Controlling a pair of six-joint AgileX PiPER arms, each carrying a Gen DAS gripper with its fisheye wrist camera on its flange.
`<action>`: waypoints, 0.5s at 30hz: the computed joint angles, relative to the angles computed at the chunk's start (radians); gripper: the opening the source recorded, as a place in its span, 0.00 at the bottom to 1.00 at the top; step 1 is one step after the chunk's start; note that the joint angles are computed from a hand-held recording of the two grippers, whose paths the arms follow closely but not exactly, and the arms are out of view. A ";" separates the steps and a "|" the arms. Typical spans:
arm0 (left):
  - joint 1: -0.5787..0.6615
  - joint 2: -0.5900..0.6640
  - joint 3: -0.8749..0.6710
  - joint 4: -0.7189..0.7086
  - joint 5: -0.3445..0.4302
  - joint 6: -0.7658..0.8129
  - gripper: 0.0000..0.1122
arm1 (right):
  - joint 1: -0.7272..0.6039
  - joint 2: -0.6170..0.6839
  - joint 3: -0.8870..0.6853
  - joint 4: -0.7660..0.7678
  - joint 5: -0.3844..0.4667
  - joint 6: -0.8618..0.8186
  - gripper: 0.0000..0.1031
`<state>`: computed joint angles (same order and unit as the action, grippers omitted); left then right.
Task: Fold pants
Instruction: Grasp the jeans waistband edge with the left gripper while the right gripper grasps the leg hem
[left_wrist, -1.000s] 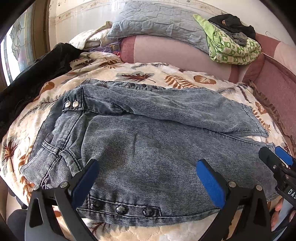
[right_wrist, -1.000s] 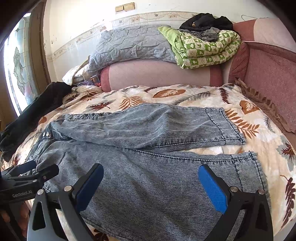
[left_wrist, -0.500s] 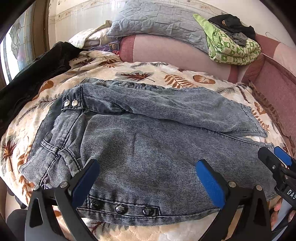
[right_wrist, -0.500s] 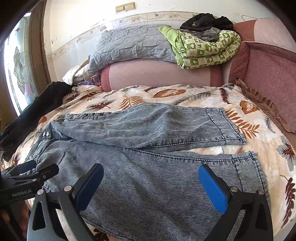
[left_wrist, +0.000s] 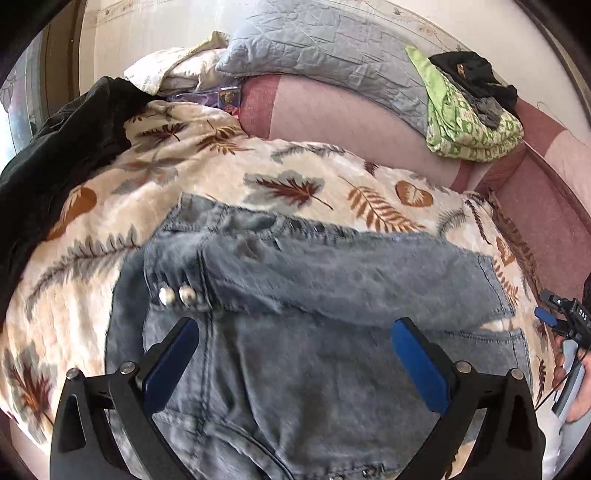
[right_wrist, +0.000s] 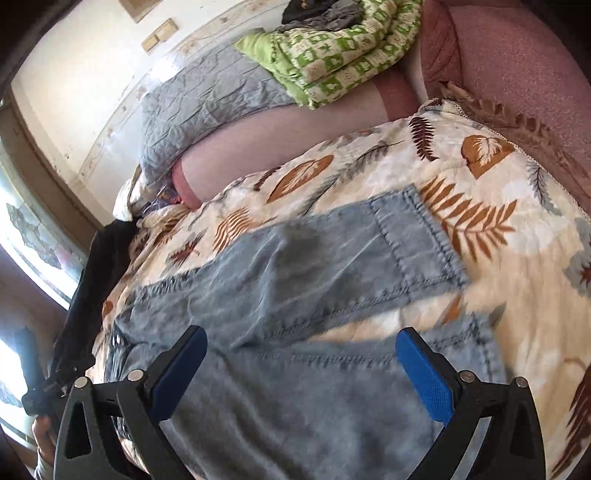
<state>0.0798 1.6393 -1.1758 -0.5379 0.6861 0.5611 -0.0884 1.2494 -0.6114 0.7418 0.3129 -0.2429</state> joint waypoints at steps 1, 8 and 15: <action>0.018 0.063 -0.085 0.019 0.041 -0.031 0.92 | -0.073 0.068 -0.067 0.044 0.049 -0.070 1.00; 0.071 0.465 -0.616 0.118 0.248 -0.244 0.90 | -0.270 0.534 -0.565 -0.152 0.320 0.079 0.78; 0.061 0.777 -1.095 0.202 0.471 -0.350 0.60 | -0.210 0.782 -0.877 -0.477 0.433 0.334 0.58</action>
<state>0.1411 2.4164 -2.2711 -0.3359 1.1567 0.2106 -0.2981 2.0311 -1.4883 0.2646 0.7460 0.0908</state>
